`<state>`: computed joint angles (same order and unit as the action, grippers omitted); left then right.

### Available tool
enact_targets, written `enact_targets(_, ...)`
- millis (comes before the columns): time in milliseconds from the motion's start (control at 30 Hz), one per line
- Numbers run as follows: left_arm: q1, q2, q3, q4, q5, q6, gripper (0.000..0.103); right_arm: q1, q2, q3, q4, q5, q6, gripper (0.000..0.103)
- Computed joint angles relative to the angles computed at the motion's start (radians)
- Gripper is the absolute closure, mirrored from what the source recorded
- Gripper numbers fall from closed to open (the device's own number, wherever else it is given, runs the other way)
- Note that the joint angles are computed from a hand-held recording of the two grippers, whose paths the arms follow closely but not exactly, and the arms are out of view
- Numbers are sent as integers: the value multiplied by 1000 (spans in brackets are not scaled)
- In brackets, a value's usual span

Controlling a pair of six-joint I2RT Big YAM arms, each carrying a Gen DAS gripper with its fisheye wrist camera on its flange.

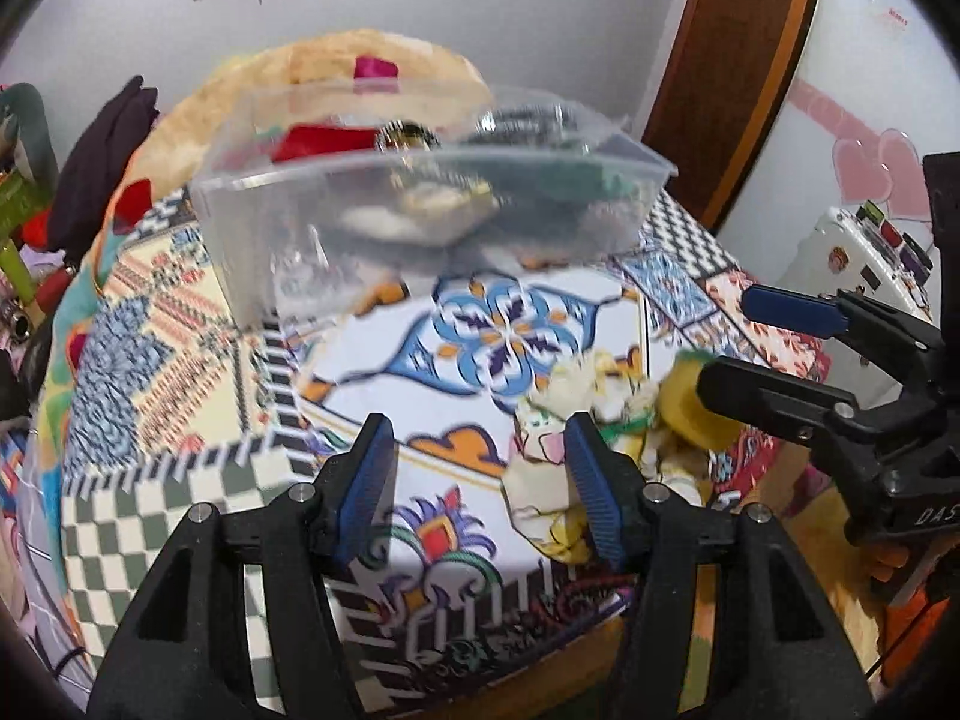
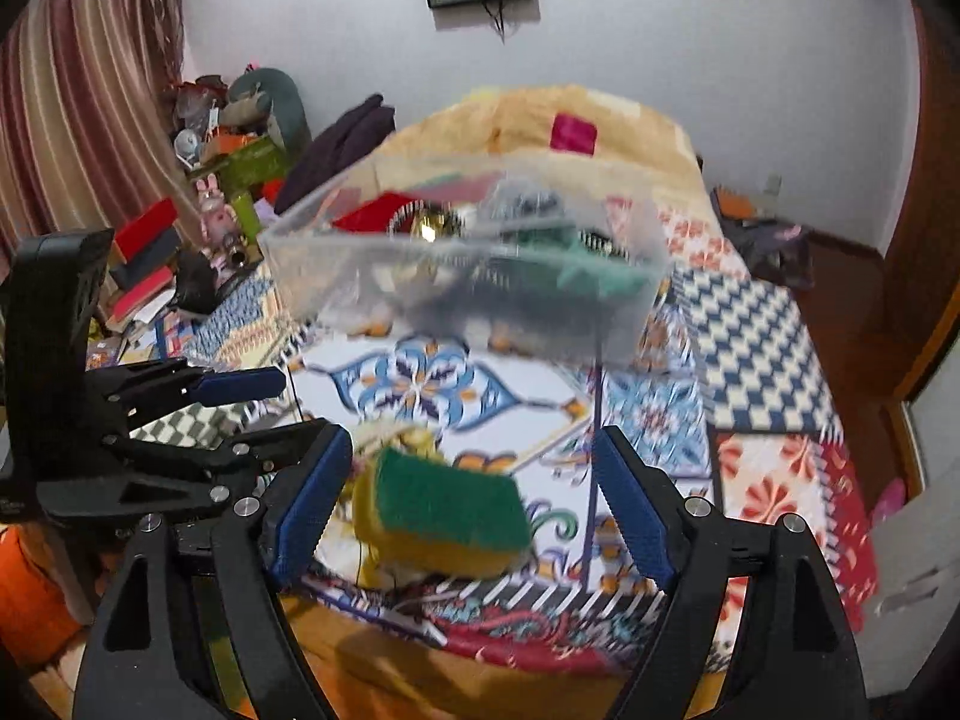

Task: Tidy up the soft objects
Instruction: 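Grasp the floral scrunchie with the left tool while the right grasps the green sponge, then place the scrunchie in the box with the left tool while the right places the sponge in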

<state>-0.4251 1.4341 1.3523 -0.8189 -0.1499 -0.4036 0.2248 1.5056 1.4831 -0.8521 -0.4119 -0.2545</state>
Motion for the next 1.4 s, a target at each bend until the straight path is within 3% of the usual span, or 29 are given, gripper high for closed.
enact_targets(100,-16,4,-5,5,-25,7,46,-3,13,2,-29,-2,-5,23)
enact_targets(133,-18,4,-8,10,-22,9,51,-5,15,1,-35,-4,-3,24)
enact_targets(200,-26,3,-14,19,-29,12,56,-15,25,3,-54,-16,-2,31)
enact_targets(267,-32,3,-24,32,-36,20,65,-23,32,5,-82,-36,4,40)
enact_targets(433,-31,6,-32,63,5,40,93,-33,18,-13,-62,-52,10,43)
enact_targets(533,-32,-1,-39,71,6,36,98,-38,-4,-33,-37,-54,14,44)
enact_targets(900,-6,-62,-32,91,-53,36,100,-45,-37,-4,45,-23,56,44)
enact_targets(1267,41,-58,97,126,-128,97,100,-32,9,116,150,-4,139,44)
enact_targets(1400,64,-24,154,141,-121,109,100,-11,41,166,179,10,159,44)
